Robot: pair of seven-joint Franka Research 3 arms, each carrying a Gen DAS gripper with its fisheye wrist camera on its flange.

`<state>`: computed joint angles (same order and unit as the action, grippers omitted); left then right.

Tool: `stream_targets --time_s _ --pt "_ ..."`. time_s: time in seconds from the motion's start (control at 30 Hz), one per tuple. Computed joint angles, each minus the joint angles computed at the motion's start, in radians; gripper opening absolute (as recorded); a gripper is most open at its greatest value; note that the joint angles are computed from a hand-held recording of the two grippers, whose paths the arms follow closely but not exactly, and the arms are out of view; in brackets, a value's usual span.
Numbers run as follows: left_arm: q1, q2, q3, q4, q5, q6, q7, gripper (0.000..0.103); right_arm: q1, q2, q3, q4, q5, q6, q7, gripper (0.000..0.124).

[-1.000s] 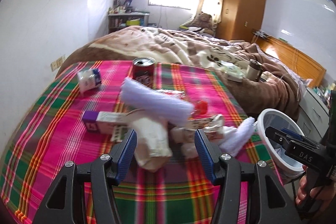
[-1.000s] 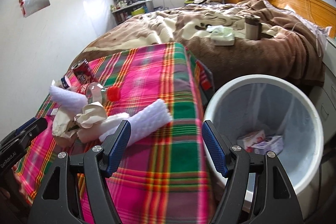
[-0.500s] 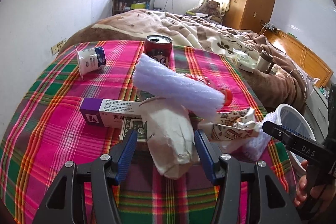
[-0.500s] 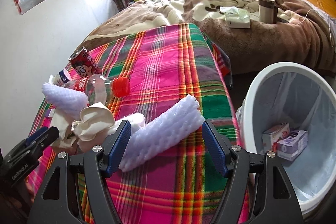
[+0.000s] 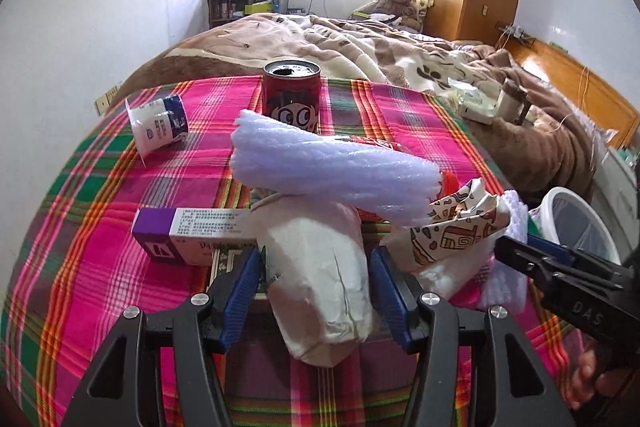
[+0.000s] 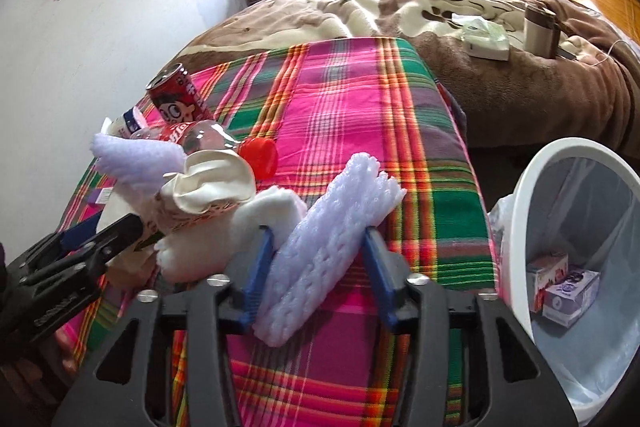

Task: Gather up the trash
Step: 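Grasp the paper bag with the left tool while the right tool grasps the white foam sleeve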

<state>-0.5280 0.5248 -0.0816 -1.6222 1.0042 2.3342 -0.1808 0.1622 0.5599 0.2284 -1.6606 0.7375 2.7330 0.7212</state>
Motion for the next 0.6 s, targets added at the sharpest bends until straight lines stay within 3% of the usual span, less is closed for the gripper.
stream_targets --time_s 0.3,0.6 --pt "-0.001 -0.02 0.004 -0.031 0.018 0.01 -0.049 0.053 -0.023 -0.011 0.02 -0.007 0.041 -0.01 -0.061 0.031" --pt "-0.007 -0.048 -0.006 -0.07 0.058 0.0 -0.123 0.038 -0.034 -0.045 0.034 -0.049 0.112 0.004 -0.15 0.028"
